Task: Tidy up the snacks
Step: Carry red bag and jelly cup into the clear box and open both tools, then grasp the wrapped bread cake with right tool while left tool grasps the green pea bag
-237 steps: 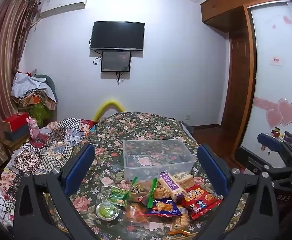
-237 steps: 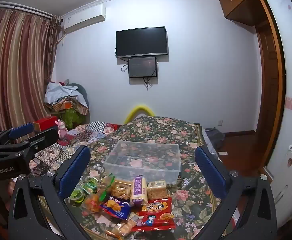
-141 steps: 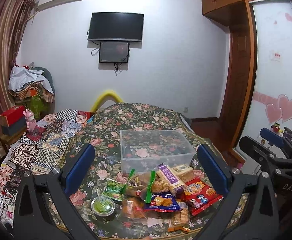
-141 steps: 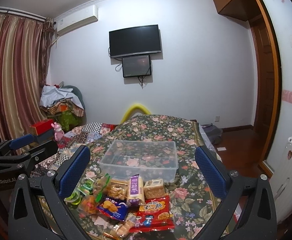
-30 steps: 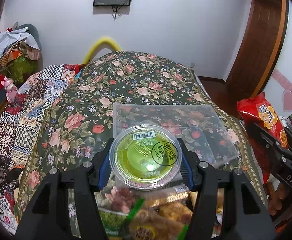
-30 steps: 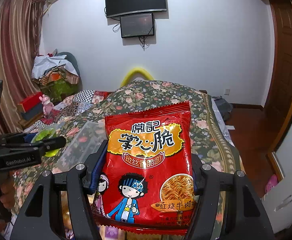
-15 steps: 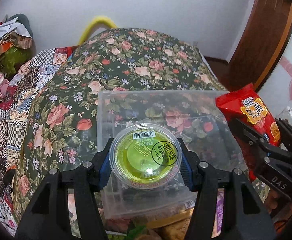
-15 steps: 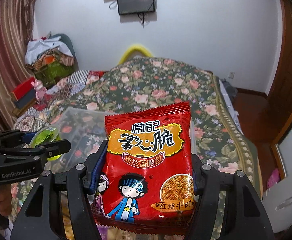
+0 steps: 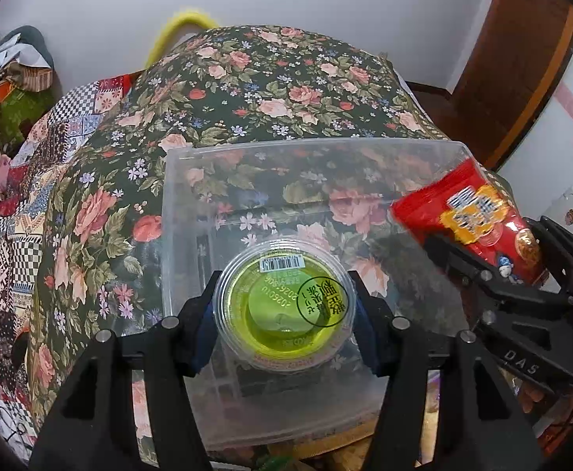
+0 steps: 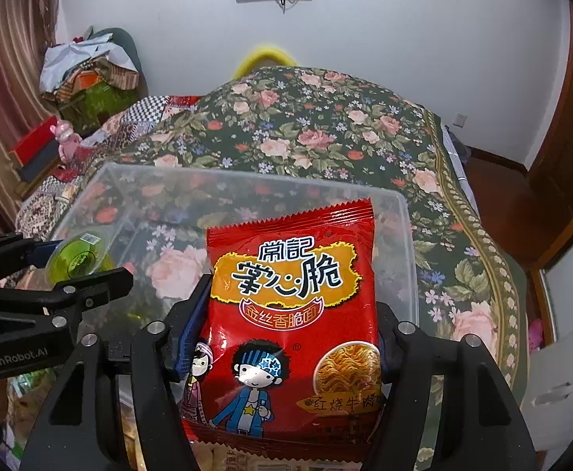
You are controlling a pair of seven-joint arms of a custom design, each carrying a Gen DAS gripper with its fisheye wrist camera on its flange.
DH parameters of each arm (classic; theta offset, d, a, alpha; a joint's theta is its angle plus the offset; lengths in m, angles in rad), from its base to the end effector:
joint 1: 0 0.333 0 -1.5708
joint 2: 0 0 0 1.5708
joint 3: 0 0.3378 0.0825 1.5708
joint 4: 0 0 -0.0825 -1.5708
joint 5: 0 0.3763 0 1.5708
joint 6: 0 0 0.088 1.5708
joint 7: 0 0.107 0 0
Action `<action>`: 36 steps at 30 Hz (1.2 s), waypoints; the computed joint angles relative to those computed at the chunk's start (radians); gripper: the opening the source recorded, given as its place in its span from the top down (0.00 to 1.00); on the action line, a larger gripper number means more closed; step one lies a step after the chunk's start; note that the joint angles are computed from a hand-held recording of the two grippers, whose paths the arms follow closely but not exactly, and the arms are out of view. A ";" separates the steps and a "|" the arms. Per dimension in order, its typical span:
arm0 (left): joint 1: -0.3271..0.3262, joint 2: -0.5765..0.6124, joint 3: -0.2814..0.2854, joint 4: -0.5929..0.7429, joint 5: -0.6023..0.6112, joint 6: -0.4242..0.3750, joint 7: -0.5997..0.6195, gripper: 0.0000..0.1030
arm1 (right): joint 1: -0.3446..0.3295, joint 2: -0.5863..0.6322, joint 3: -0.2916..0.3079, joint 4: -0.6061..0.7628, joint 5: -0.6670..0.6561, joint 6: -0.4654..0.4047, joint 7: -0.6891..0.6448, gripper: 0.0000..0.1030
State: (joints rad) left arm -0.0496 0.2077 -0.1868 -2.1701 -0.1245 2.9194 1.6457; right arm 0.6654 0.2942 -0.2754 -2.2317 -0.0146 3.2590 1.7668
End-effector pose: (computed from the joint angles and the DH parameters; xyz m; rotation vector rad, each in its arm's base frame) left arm 0.5864 -0.1288 0.3869 -1.7810 2.1406 -0.6789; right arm 0.5495 0.2369 0.3583 -1.9504 1.5130 -0.5402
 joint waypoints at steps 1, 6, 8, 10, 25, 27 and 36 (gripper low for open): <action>0.008 -0.003 -0.009 0.002 -0.015 -0.014 0.012 0.42 | 0.010 0.001 -0.010 0.001 -0.001 -0.005 0.000 0.34; 0.031 -0.038 -0.038 -0.022 -0.119 0.002 0.084 0.39 | 0.138 -0.014 -0.137 -0.032 0.013 0.024 -0.001 0.24; 0.024 -0.063 -0.031 -0.042 -0.125 0.025 0.088 0.32 | 0.149 -0.030 -0.142 -0.048 0.033 0.035 -0.021 0.23; 0.027 -0.096 -0.037 -0.064 -0.164 0.045 0.121 0.32 | 0.152 -0.054 -0.139 -0.071 0.056 0.054 -0.044 0.23; -0.113 -0.393 0.122 -0.340 -0.358 0.138 0.340 0.21 | 0.518 -0.254 -0.354 -0.290 0.589 0.255 -0.515 0.15; -0.135 -0.418 0.153 -0.372 -0.363 0.137 0.347 0.20 | 0.496 -0.276 -0.327 -0.319 0.583 0.269 -0.503 0.13; -0.123 -0.460 0.192 -0.495 -0.280 0.148 0.288 0.20 | 0.401 -0.294 -0.206 -0.396 0.623 0.278 -0.493 0.13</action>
